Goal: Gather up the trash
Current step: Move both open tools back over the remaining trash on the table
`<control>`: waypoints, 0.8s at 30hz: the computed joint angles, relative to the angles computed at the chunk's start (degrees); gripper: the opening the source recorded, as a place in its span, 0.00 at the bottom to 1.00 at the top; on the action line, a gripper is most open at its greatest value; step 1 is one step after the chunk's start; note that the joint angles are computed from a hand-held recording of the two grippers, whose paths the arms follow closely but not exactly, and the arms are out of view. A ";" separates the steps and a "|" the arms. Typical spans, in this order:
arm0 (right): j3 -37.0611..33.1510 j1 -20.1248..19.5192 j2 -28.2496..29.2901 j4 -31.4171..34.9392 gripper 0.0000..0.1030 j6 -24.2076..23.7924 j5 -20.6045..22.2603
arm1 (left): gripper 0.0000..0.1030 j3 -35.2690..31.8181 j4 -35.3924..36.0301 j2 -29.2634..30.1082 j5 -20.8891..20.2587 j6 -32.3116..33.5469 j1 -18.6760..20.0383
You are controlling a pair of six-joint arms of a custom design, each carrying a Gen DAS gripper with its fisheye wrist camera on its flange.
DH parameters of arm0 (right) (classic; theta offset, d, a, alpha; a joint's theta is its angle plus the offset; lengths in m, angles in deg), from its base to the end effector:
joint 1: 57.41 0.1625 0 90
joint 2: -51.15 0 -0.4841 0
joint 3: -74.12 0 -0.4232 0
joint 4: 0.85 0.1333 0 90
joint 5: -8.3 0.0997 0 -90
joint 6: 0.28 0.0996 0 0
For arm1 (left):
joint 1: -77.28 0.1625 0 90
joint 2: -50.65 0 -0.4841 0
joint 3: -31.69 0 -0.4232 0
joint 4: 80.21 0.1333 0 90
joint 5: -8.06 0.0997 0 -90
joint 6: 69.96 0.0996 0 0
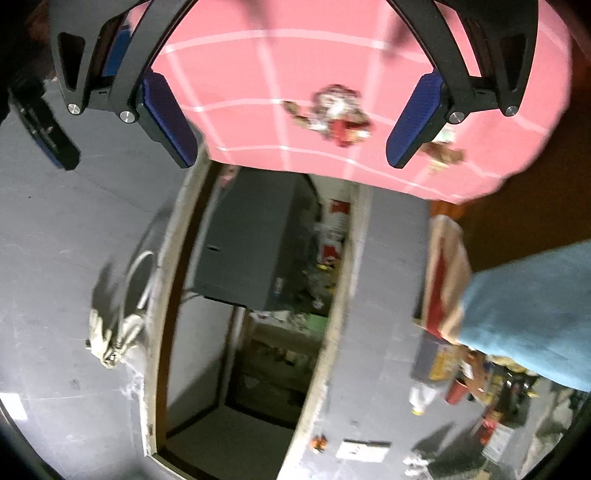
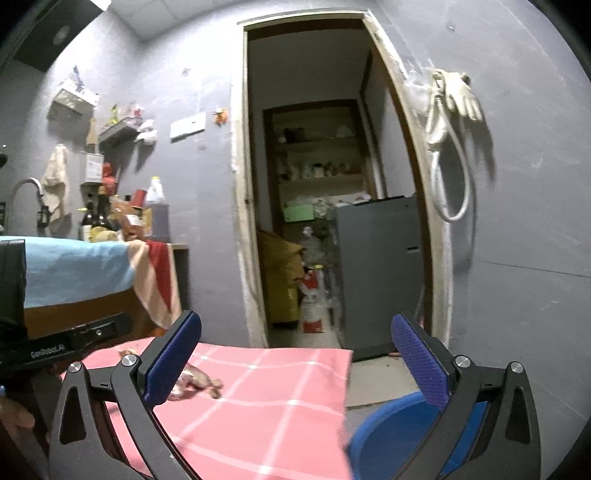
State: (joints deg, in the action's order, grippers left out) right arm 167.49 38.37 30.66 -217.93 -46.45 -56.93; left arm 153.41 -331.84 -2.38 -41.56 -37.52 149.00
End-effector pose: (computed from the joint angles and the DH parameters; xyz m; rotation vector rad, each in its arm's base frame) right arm 0.2456 -0.6885 -0.0445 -1.4488 2.2842 -1.4947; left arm 0.0261 -0.5516 0.2585 0.1334 1.8172 -1.6980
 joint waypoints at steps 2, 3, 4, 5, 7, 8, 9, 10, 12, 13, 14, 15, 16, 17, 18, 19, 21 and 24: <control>0.06 0.37 0.39 -0.03 1.00 0.15 0.58 | 0.97 0.77 -2.43 -0.55 1.27 2.28 0.10; 0.00 0.58 0.63 0.12 1.00 0.28 0.97 | 0.97 1.18 -3.55 -0.87 1.80 3.35 0.22; -0.10 0.80 0.86 0.34 1.00 0.32 1.30 | 0.97 1.52 -4.39 -1.23 2.37 4.32 0.39; -0.15 1.05 1.06 0.56 1.00 0.23 1.41 | 0.97 1.79 -5.01 -1.58 2.87 5.11 0.63; -0.50 1.64 1.55 1.47 1.00 -0.29 1.32 | 0.97 2.11 -5.65 -2.17 3.91 6.17 1.14; -0.78 2.00 1.85 2.03 1.00 -0.60 1.16 | 0.97 2.42 -5.82 -2.52 4.31 6.32 1.48; -1.07 2.30 2.14 2.66 1.00 -0.91 1.02 | 0.97 2.76 -5.64 -2.94 4.67 6.21 1.91; -1.45 2.68 2.47 3.60 1.00 -1.31 0.81 | 0.97 2.95 -5.26 -3.35 5.31 6.05 2.29; -2.32 3.48 3.16 5.22 1.00 -2.05 -0.13 | 0.97 3.33 -3.92 -4.22 6.25 5.30 3.09; -2.90 3.94 3.57 6.33 1.00 -2.59 -0.78 | 0.97 3.44 -2.66 -4.67 6.90 4.53 3.49; -3.41 4.29 3.95 7.43 1.00 -3.09 -1.32 | 0.97 3.52 -1.38 -5.09 7.52 3.68 3.86; -3.83 4.54 4.24 8.57 1.00 -3.52 -1.78 | 0.97 3.64 -0.06 -5.52 8.00 2.81 4.25; -4.43 4.87 4.54 10.11 1.00 -3.84 -2.44 | 0.97 3.71 1.54 -5.90 8.53 1.78 4.67; -5.39 5.38 4.96 12.36 1.00 -3.98 -3.61 | 0.97 3.70 2.84 -6.22 9.00 0.96 5.00; -5.96 5.62 5.24 13.71 1.00 -4.03 -4.32 | 0.97 3.53 4.49 -6.49 9.65 -0.11 5.35; -6.63 5.93 5.60 15.13 1.00 -4.11 -5.14 | 0.97 3.41 6.30 -6.79 10.03 -1.32 5.69; -8.06 6.56 6.32 18.02 1.00 -4.72 -6.71 | 0.97 3.19 9.86 -7.47 9.96 -3.66 6.48; -9.95 7.46 7.43 21.27 1.00 -5.94 -9.73 | 0.97 2.54 15.96 -8.33 9.99 -7.44 7.55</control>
State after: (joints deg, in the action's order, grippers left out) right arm 157.54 45.84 38.09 -196.66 -52.39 -66.66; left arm 155.95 -315.88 -10.71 -31.57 -44.96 156.55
